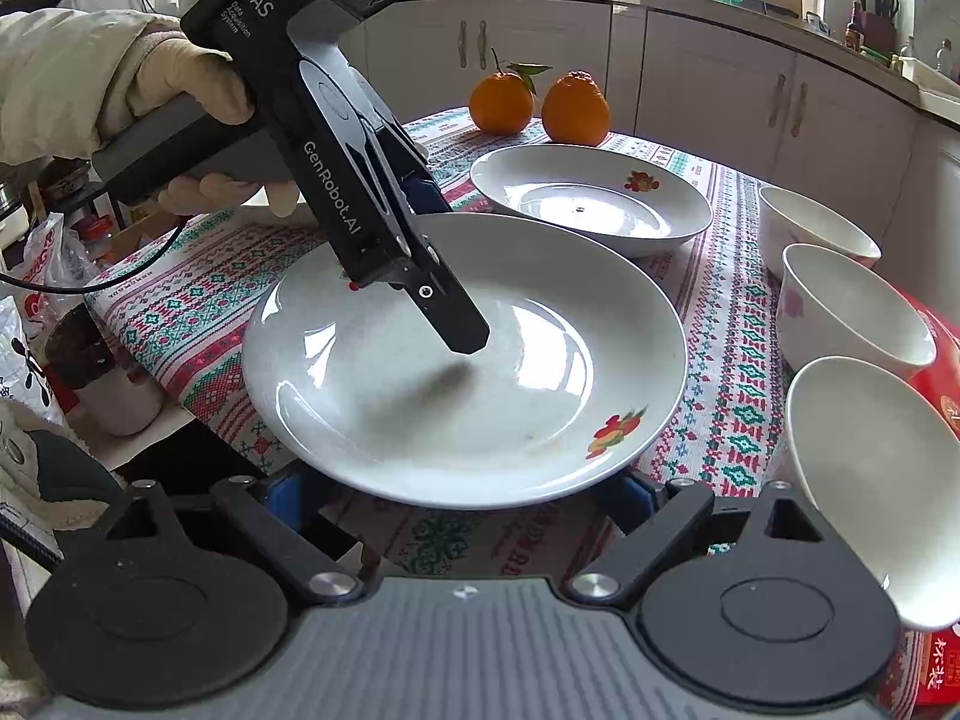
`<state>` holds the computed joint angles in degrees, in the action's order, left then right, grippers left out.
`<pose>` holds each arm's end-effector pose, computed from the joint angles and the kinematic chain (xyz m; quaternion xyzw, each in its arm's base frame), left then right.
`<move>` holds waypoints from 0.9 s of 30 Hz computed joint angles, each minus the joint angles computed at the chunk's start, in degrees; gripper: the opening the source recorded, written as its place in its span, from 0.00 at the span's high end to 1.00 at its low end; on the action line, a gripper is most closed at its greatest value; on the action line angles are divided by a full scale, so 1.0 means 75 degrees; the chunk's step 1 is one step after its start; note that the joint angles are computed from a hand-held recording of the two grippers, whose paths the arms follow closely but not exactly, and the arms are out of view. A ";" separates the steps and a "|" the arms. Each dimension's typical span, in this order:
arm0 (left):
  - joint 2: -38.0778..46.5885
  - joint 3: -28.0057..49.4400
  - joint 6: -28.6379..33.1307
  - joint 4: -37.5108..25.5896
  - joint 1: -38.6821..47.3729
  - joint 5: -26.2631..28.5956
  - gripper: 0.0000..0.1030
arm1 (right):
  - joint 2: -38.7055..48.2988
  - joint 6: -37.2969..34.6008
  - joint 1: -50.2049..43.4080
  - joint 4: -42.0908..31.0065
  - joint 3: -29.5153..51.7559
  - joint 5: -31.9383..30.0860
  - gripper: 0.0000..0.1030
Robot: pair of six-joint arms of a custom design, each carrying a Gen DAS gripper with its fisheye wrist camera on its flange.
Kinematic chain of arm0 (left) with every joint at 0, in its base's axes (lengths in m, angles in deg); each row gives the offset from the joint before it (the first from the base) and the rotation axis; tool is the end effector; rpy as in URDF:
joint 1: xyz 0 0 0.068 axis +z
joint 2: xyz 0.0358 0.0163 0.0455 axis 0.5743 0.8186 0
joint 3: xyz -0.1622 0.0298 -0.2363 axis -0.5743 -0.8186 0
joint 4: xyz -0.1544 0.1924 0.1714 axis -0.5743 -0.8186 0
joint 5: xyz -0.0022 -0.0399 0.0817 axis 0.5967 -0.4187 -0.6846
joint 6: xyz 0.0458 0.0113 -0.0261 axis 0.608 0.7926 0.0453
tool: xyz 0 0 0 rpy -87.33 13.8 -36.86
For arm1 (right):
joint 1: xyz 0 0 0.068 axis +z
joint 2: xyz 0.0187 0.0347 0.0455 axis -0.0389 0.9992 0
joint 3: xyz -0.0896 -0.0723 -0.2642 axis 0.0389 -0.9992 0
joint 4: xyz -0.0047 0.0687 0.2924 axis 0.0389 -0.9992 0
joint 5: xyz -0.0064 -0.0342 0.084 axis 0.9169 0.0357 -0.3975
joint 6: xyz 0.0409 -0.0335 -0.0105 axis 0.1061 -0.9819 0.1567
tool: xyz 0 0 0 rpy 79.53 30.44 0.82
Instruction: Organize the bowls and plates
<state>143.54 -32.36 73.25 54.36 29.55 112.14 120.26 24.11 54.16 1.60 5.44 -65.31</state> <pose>0.2739 -0.0418 0.1362 0.4299 0.8659 -0.1657 0.1946 0.1066 0.1441 0.1267 -0.2657 0.8836 0.1225 0.3655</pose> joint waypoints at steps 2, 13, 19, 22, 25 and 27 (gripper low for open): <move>0.0020 0.0035 0.0037 -0.0052 -0.0003 -0.0001 0.17 | 0.0000 0.0000 0.0006 0.0003 -0.0002 0.0005 0.07; -0.0046 0.0049 -0.0085 -0.0137 0.0137 0.0211 0.17 | 0.0052 0.0012 -0.0072 -0.0235 0.0175 -0.0169 0.07; -0.0422 -0.0017 0.0001 -0.0313 0.0390 0.0388 0.17 | 0.0055 -0.0217 -0.0141 -0.0492 0.0432 -0.0278 0.07; -0.0573 -0.0015 0.0090 -0.0425 0.0629 0.0472 0.17 | 0.0205 -0.0451 -0.0246 -0.0504 0.0634 -0.0428 0.07; -0.0680 0.0032 0.0118 -0.0526 0.0968 0.0558 0.17 | 0.0564 -0.0757 -0.0376 -0.0345 0.0897 -0.0632 0.07; -0.0766 0.0072 0.0156 -0.0604 0.1232 0.0606 0.17 | 0.0883 -0.0982 -0.0521 -0.0139 0.1087 -0.0882 0.07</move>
